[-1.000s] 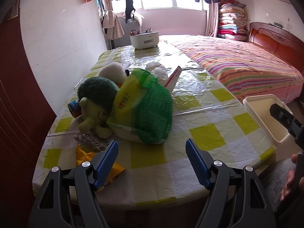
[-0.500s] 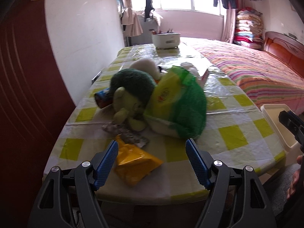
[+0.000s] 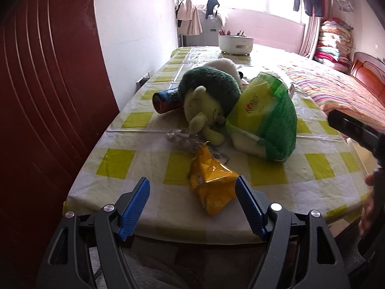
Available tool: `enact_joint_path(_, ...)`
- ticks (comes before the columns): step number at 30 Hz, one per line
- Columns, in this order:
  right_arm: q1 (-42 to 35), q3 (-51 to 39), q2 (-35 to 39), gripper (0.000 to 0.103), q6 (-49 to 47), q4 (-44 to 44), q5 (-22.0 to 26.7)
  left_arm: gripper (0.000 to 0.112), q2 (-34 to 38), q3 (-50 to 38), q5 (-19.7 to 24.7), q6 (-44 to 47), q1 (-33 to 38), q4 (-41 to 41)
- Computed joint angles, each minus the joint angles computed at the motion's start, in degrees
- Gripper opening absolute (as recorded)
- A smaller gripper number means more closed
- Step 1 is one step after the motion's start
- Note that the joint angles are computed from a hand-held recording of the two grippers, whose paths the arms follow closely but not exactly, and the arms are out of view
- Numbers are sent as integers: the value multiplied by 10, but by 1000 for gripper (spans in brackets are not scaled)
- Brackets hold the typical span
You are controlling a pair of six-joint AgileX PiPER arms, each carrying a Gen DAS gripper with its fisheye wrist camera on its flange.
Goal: Collect trash
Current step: 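Grasp the yellow chip wrapper with the left tool while the right tool grasps the green snack bag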
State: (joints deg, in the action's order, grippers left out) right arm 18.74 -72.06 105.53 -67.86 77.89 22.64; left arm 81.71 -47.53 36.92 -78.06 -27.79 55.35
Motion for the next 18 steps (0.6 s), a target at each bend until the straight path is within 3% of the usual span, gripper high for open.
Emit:
enact_joint_path(12, 33, -203, 136, 97, 281, -241, 77, 71, -15, 11, -13, 17, 11, -20)
enact_joint_path(18, 36, -286, 190, 96, 344, -300, 125, 71, -14, 11, -10, 23, 11, -28)
